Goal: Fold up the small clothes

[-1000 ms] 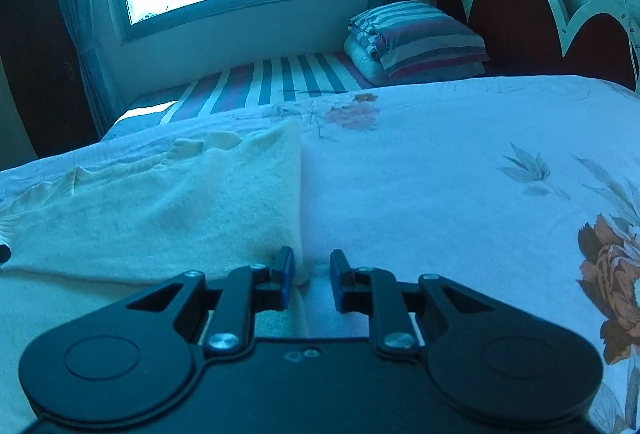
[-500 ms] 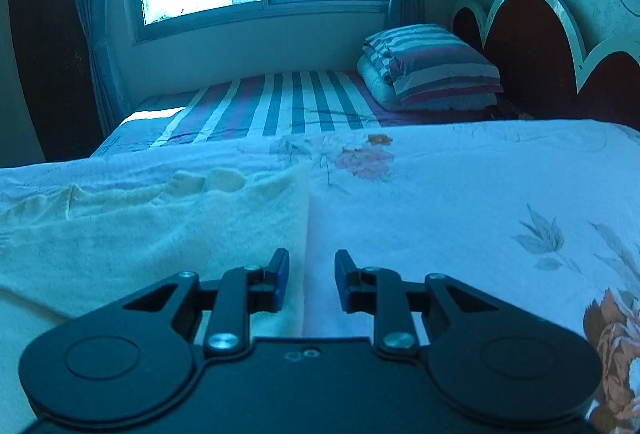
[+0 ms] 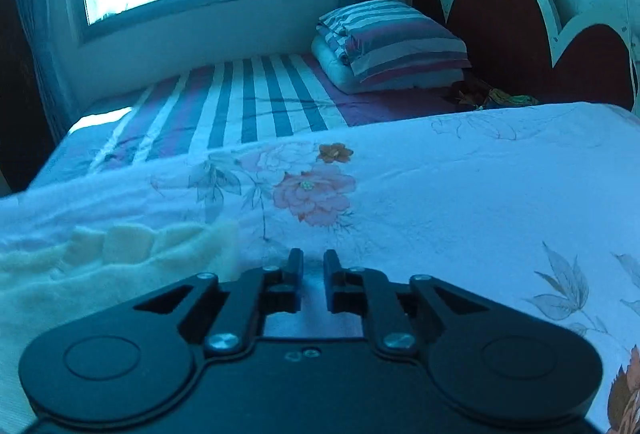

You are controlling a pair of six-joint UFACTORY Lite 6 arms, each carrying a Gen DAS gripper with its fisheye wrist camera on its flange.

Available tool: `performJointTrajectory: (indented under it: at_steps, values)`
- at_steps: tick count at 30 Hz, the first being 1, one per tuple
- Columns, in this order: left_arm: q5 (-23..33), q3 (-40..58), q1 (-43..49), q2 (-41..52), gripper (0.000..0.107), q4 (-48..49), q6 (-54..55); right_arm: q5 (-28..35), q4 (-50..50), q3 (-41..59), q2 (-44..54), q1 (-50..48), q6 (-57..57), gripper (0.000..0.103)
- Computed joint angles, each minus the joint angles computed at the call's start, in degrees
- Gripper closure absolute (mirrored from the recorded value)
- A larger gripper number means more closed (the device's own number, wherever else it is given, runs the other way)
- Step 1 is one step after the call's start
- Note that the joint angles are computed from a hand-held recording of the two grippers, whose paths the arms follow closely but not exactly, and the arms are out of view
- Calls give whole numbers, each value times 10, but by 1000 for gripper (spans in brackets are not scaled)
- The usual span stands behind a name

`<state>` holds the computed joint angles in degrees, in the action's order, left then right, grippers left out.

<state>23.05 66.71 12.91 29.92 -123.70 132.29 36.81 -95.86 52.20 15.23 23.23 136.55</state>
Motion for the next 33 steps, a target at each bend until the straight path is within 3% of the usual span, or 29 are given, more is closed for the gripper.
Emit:
performJointTrajectory:
  at_steps: [1,4,8,9,11,14,19,22,28,33]
  values:
    - [8,-3,2,0,61,-7,6,13,-28,-20,-18,12,33,80]
    - [3,5,-4,14,56,-26,22,12,-72,-34,-24,44,37,79]
    - [-20,-2,-19,2,48,-49,70,17,33,13,29,58,-82,75]
    - [-24,-5,-16,-7,42,-22,45,24,53,8,10,69,-91,75]
    - [-15,-54,6,-58,4,-40,65,64,33,-37,-45,108,-61,72]
    - [55,-130,94,-120,4,18,23,117,59,-93,-113,186,-69,62]
    - [145,-112,313,-97,6,187,-132,184,165,-137,-157,310,-74,62]
    - [177,0,411,-9,27,301,-276,208,224,-139,-155,369,-58,62]
    - [260,314,517,237,53,414,-600,247,293,-85,-115,434,-70,62]
    - [267,491,526,356,55,436,-719,279,307,-14,-73,453,-89,62]
